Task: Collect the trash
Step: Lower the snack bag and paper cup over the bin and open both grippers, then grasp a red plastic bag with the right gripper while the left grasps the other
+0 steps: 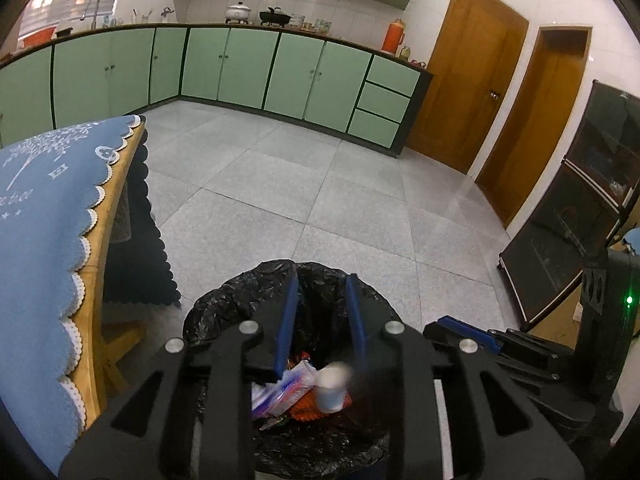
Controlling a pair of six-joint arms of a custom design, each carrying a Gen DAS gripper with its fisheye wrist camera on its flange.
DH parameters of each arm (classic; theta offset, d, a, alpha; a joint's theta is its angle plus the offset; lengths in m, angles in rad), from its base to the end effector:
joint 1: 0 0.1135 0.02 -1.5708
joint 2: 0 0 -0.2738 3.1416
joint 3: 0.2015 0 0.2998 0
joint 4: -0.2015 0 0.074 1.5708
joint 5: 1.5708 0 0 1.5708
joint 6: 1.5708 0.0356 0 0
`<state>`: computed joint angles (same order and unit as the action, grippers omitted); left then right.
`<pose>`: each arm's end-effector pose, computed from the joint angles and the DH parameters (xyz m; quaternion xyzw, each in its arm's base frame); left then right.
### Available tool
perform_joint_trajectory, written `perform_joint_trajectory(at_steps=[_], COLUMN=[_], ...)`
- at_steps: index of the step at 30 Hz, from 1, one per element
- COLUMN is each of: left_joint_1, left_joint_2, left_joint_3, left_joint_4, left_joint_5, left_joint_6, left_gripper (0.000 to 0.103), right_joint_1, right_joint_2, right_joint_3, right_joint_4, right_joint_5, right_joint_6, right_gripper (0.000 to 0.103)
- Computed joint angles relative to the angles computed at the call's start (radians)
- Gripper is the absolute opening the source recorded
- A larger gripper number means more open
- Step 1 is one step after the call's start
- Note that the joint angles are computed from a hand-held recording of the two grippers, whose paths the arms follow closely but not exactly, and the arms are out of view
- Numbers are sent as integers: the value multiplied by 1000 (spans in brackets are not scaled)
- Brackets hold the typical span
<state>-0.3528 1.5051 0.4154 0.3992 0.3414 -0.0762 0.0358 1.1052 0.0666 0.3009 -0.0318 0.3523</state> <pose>0.2531 -0.1059 0.0856 0.1946 0.8730 -0.2395 0.3775 0.1788 0.0075 0.0618 0.1378 0.9040 0.0923 0.3942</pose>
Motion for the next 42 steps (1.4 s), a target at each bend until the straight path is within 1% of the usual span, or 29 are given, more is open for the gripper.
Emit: perform_joint_trajectory(at_steps=[2,3,4,5,6,7,8,9,10,11,12,13,14,15,16,18,20,21,25,28,29,32,35,37,42], left_joint_1=[27,36,55,69,89,111,149,192,240,277,346,398,500,574,624,797,934,1001,1147,1182,1194,1238,1251,1266,1273], left_joint_2=[-39,-67,-112,-157,-210,-265,-343,-424,-510,-566,-637,-682,-735,-752,-770,-746,-676,-625,-438,-348,-305,-199,-116,-67,19], left_joint_3=[-11,-22,-37,-55,-73,-88,-112,-135,-155,-164,-172,-176,-175,-166,-162,-131,-87,-62,35,87,108,170,227,264,338], left_joint_4=[-12,-15,-28,-40,-55,-76,-110,-150,-202,-244,-304,-344,-404,-438,-464,-499,-503,-489,-418,-375,-350,-317,-309,-312,-315], left_joint_5=[20,24,32,37,40,46,56,73,91,106,138,160,208,245,265,328,380,397,400,375,365,370,359,361,354], left_joint_6=[0,-1,2,5,10,18,35,55,77,93,122,141,181,217,243,332,396,424,477,477,476,494,504,504,492], left_gripper=[25,25,26,29,31,35,39,41,45,51,54,60,66,68,73,76,78,78,79,79,79,79,79,79,79], right_joint_1=[36,66,102,126,171,205,264,332,390,438,505,569,610,666,699,751,793,810,853,875,880,899,902,897,875], right_joint_2=[-87,-128,-202,-255,-329,-385,-446,-495,-508,-511,-495,-458,-422,-365,-317,-218,-95,-24,212,382,418,561,683,769,910], right_joint_3=[-4,-4,-5,-12,-11,-11,0,12,30,45,71,101,124,159,187,242,312,353,495,618,646,764,879,971,1141], right_joint_4=[-73,-111,-175,-214,-278,-325,-385,-433,-456,-471,-476,-469,-455,-428,-400,-335,-264,-229,-119,-61,-52,-28,-42,-73,-156], right_joint_5=[38,70,110,135,177,210,264,323,371,411,465,515,545,583,597,605,604,600,566,550,551,563,522,491,440], right_joint_6=[18,29,41,49,65,79,103,131,153,172,196,218,230,247,252,251,233,221,217,205,201,183,186,181,193], right_gripper=[21,25,30,33,37,43,46,53,59,62,69,76,80,87,91,95,96,96,96,96,95,92,88,83,74])
